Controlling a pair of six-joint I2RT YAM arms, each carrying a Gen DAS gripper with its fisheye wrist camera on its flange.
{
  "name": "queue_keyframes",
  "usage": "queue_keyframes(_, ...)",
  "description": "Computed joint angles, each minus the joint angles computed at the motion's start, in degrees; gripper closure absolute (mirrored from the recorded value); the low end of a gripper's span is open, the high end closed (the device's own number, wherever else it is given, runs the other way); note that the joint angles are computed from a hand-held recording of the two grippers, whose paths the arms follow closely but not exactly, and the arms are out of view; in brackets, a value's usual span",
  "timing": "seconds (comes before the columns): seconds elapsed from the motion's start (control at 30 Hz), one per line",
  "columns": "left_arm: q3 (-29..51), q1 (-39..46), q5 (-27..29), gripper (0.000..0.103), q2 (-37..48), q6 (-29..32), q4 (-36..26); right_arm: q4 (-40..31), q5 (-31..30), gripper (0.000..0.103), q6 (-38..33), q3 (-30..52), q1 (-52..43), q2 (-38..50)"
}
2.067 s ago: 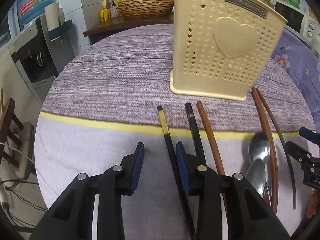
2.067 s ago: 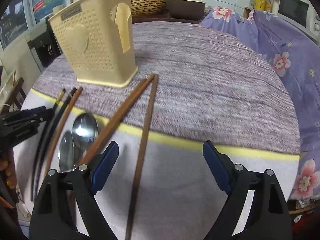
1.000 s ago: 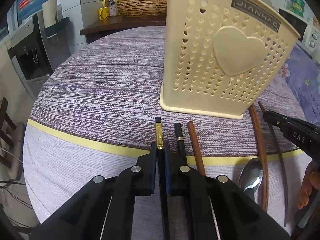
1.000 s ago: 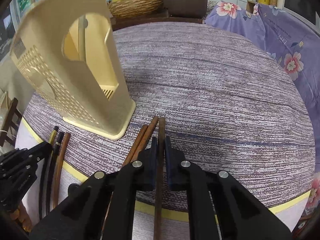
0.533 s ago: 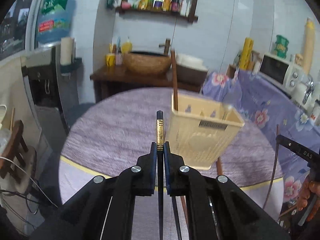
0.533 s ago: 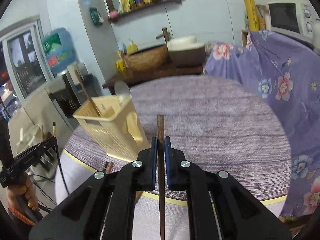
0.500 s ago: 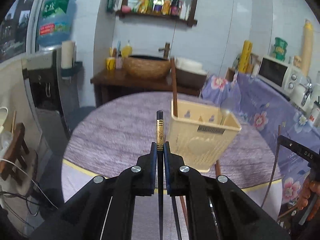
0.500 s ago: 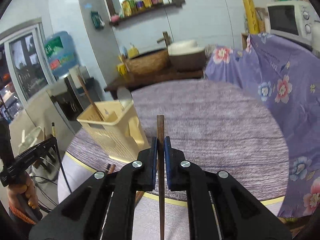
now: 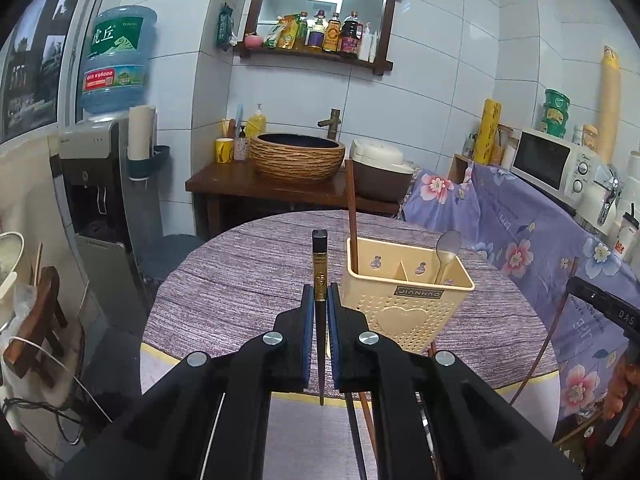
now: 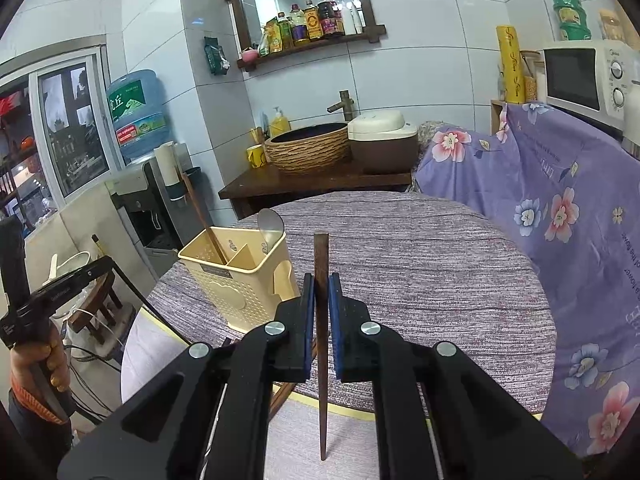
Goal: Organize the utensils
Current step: 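Lift both chopsticks over the caddy and release them inside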
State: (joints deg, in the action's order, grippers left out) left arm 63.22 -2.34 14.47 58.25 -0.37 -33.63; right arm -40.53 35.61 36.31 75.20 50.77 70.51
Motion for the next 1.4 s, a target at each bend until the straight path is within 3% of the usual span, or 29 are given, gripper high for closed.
queue_keyframes(0.23, 7.86, 1.73, 2.25, 0.095, 2.61, 0.58, -2.54, -1.75, -0.07, 0.095, -5.15, 9.29, -1.00, 3.10)
queue_keyframes(0.4, 24.41, 2.71, 5.56, 0.095, 9.26, -1.25, -7.12, -6.87, 2.07, 0.095, -13.19, 29.21, -2.21, 11.69)
queue_keyframes(0.53, 36.36, -0.50, 3.18, 0.095, 15.32, -3.65, -8.72, -9.89, 0.48, 0.095, -16.64, 47.58, -4.05, 20.44)
queue_keyframes(0.63, 40.89, -3.98, 0.63, 0.095, 19.31, -5.71, -9.05, -11.44, -0.40, 0.095, -16.82, 56.83, -4.95, 26.30)
queue_keyframes(0.73, 38.98, -6.41, -2.21, 0.095, 20.21, -6.14, -6.77, -10.00, -2.66, 0.095, -15.02, 55.76, -5.92, 27.91)
queue_keyframes(1.0, 23.21, -9.38, -5.88, 0.095, 19.28, -6.54, 2.26, -0.59, -5.59, 0.095, -10.93, 37.51, -7.31, 25.82)
queue_keyframes(1.4, 16.00, -9.17, -5.60, 0.095, 22.55, -7.21, 4.86, 4.68, -8.90, 0.095, -7.31, 27.17, -9.60, 25.68)
